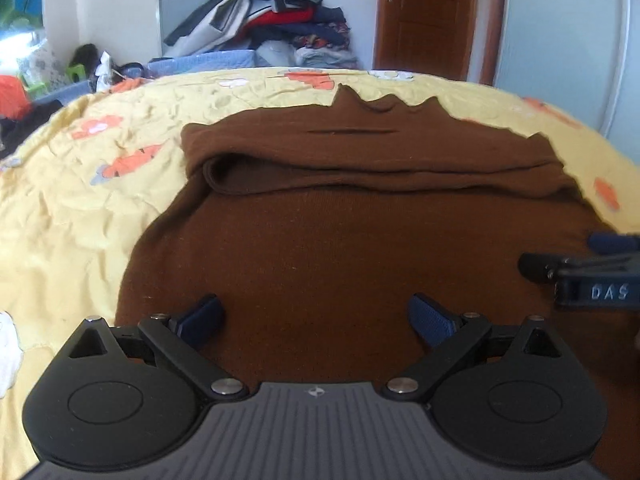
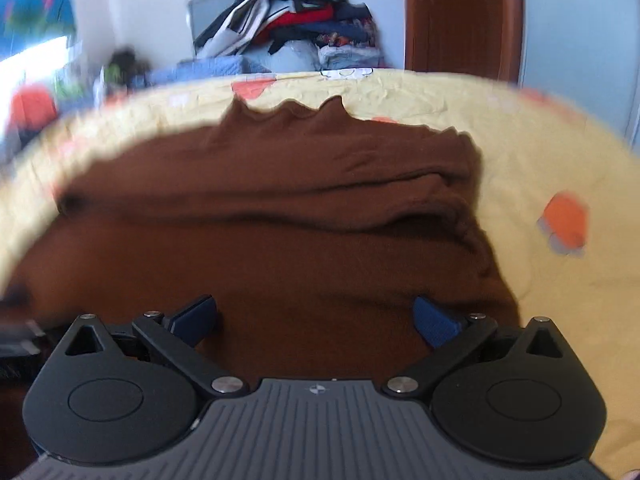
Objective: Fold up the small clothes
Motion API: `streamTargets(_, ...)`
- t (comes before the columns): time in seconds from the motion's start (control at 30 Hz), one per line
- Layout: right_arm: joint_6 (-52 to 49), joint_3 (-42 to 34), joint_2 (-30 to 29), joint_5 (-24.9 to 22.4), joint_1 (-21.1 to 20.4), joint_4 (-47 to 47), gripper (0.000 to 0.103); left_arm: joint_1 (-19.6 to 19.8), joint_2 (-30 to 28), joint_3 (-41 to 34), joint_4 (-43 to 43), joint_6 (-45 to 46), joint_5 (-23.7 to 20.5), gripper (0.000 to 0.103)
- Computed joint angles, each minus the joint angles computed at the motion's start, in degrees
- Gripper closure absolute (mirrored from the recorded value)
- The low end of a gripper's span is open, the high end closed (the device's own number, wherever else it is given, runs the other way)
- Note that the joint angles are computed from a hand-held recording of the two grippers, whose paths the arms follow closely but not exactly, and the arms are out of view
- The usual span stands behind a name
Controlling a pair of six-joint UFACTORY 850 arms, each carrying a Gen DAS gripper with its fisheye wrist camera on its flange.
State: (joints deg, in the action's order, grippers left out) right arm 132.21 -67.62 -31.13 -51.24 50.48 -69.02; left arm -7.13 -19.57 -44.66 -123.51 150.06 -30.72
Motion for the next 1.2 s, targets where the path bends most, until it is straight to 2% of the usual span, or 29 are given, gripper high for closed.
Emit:
streamTargets(0.07,0.53,0.3,0.16,-0.95,0.93,1.32,0.0,0.24,-0.34,-0.37,0.85,-1.49,-0.42,0.0)
streamTargets(0.2,1.94,1.8,1.21,-2.88,2.79,3.22,0.0,-1.12,0.25,0.37,-3.18,2.8,1.07,0.0)
streamTargets(0.33,4.76,2.98,1.57,-4.66,5.01,3.86,0.0,-1.14,0.21,0.39,-3.11,2.18,0.74,0.0)
streamTargets(1.2,5.63,3.35,1.62,-4.68,4.67,3.21,0.0,-1.17,0.08,0.3,-3.17,2.14,0.61,0.0)
